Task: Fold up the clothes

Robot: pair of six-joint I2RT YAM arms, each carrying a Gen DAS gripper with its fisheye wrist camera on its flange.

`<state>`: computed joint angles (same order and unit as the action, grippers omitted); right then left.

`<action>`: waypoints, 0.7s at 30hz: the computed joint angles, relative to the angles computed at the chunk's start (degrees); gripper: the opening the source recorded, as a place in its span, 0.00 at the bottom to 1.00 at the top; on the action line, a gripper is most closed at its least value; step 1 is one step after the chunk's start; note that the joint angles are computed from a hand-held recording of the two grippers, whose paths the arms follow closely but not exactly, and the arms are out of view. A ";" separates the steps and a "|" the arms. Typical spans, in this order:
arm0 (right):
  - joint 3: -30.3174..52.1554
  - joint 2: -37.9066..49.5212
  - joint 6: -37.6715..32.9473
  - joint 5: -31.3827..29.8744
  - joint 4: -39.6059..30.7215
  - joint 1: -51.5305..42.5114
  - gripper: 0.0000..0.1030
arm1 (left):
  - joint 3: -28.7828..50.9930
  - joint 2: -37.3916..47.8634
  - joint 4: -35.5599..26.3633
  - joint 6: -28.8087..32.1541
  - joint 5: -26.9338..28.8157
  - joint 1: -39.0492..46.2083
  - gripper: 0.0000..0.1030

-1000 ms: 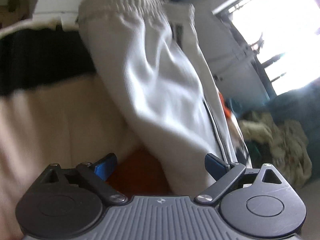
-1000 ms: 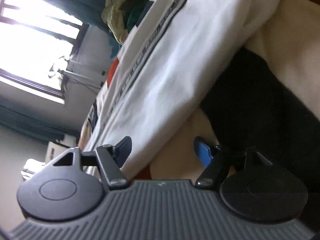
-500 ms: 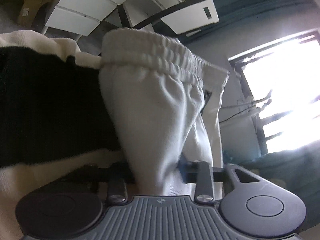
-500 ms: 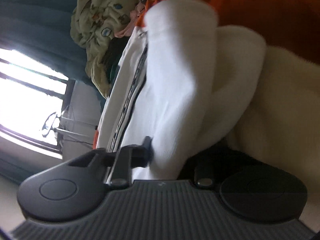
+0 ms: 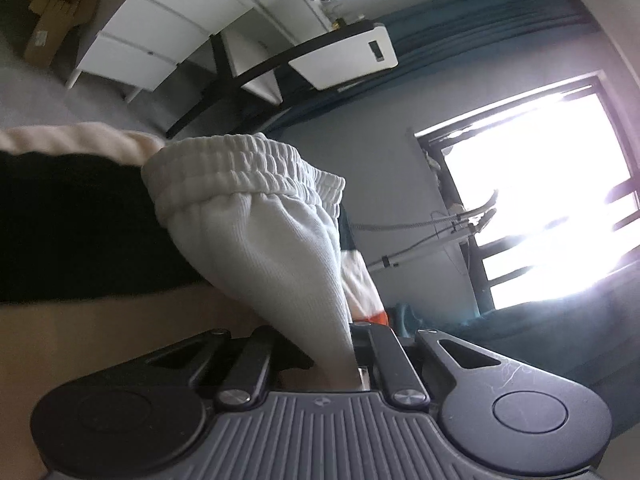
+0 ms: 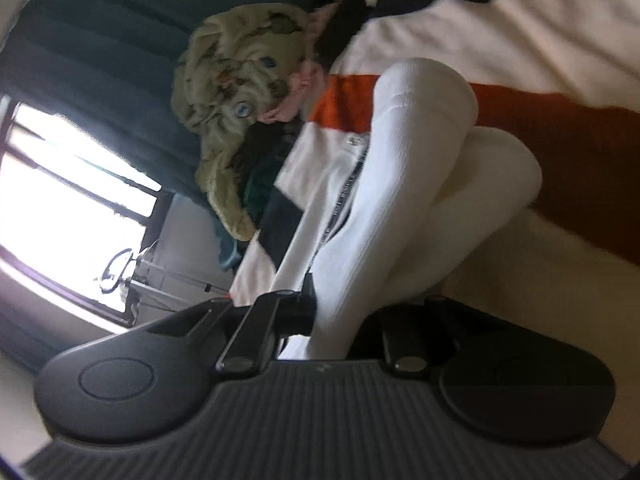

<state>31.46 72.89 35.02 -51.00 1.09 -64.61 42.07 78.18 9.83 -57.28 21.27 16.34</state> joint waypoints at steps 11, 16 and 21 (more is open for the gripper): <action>8.97 1.14 -20.77 -3.65 -30.79 -15.62 0.14 | -3.03 -17.72 -34.72 22.13 12.71 14.53 0.11; 9.69 3.44 -22.60 -0.79 -33.93 -15.66 0.16 | -2.51 -23.15 -45.52 31.47 12.99 18.48 0.32; 10.65 6.85 -20.10 -1.13 -35.11 -15.63 0.30 | -0.99 -27.33 -50.59 36.61 9.47 19.50 0.59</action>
<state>42.12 79.74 14.92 -52.13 -34.02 -80.24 41.08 50.85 -40.77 -20.67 30.74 35.85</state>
